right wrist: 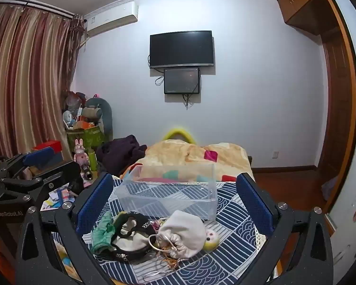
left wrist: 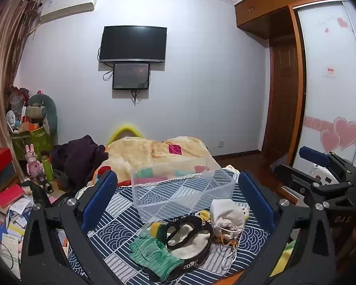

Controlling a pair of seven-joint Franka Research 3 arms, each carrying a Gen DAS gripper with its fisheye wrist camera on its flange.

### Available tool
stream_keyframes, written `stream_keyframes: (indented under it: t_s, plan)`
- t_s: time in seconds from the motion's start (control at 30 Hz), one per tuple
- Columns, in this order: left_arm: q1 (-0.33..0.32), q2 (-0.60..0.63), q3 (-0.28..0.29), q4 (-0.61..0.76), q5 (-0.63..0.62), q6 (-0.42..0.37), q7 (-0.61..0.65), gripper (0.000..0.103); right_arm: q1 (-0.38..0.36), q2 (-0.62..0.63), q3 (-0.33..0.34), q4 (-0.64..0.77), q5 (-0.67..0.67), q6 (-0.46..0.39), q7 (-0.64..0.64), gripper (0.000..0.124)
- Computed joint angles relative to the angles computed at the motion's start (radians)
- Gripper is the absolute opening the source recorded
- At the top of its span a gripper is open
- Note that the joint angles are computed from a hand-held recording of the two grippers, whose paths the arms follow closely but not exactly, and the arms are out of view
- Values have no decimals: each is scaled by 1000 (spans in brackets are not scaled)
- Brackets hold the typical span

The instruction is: Organize soft objects

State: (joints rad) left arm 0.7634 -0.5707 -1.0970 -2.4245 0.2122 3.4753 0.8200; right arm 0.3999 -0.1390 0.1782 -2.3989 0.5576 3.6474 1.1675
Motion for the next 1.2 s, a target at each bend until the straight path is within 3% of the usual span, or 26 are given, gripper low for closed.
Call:
stream_keyframes:
  t_s: [1.2]
  plan:
    - [-1,-13,1,-2,-4,2,3,103,0,-11,1,-7,-3,4,3,103]
